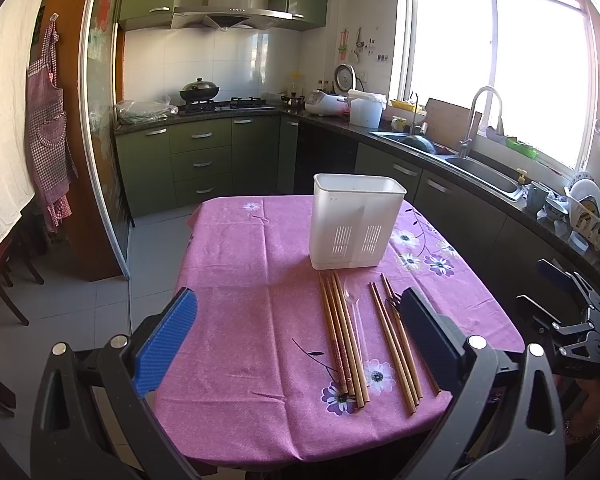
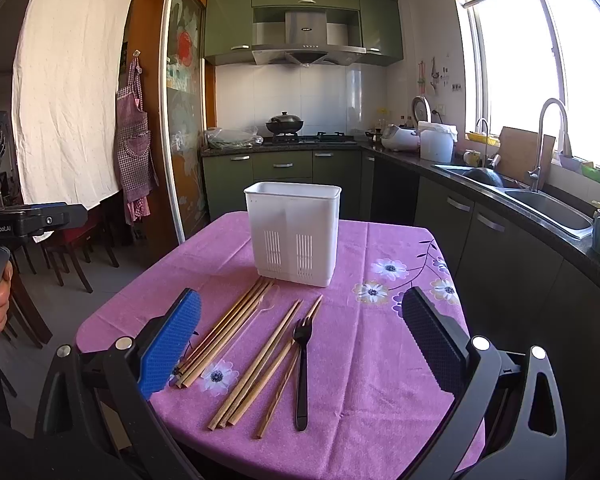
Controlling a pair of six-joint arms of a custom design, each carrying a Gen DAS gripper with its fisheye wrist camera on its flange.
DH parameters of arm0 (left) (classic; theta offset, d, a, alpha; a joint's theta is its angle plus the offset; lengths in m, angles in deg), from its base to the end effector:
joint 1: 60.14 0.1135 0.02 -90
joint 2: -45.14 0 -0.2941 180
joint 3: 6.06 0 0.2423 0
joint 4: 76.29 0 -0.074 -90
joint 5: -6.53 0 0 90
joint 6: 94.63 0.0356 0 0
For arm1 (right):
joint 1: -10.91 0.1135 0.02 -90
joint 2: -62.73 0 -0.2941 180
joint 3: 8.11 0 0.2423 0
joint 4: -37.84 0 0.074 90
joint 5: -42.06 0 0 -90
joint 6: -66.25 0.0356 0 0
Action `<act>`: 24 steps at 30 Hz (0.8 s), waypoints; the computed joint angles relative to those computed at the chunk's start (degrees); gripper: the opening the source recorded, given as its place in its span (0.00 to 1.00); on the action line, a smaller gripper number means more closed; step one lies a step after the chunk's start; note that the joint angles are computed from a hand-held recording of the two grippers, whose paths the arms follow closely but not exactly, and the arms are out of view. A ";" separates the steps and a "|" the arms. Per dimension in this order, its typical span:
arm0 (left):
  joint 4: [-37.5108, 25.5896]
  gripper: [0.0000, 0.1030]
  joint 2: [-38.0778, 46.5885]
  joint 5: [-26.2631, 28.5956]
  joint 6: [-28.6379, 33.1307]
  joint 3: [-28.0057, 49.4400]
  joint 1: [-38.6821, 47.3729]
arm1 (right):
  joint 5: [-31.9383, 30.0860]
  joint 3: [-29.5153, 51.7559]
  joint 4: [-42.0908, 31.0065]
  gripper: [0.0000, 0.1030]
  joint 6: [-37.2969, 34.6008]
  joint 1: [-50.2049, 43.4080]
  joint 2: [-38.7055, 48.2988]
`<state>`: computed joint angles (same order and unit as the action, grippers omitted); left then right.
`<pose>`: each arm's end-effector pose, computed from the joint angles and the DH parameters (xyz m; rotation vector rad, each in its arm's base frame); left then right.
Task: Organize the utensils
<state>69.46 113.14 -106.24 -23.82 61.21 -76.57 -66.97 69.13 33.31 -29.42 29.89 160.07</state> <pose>0.2337 -0.0546 0.3219 -0.2729 2.1110 0.0686 0.3584 0.1355 0.2771 -0.6358 1.9044 0.4808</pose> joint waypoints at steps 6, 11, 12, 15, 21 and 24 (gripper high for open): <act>0.30 0.94 -0.26 0.83 0.64 -0.25 0.92 | -0.02 0.06 0.24 0.96 0.12 -0.13 0.29; 0.79 0.94 -0.71 1.25 0.86 -1.09 1.38 | -0.05 -0.06 0.32 0.96 0.20 -0.28 0.20; 0.30 0.94 -0.50 0.85 0.48 -0.59 0.91 | -0.01 -0.05 0.31 0.96 0.17 -0.27 0.19; -0.27 0.94 0.01 0.59 0.37 0.35 0.59 | -0.13 -0.18 0.45 0.96 0.22 -0.36 0.09; 0.06 0.94 -0.38 0.79 0.48 -0.39 0.70 | -0.14 0.14 0.03 0.96 0.31 -0.44 -0.05; 0.10 0.94 -0.03 0.41 0.27 -0.13 0.28 | -0.31 0.14 0.08 0.96 0.26 -0.53 -0.05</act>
<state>69.56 113.12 -105.83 -23.54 61.07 -76.30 -67.28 69.27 33.40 -29.15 29.36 160.02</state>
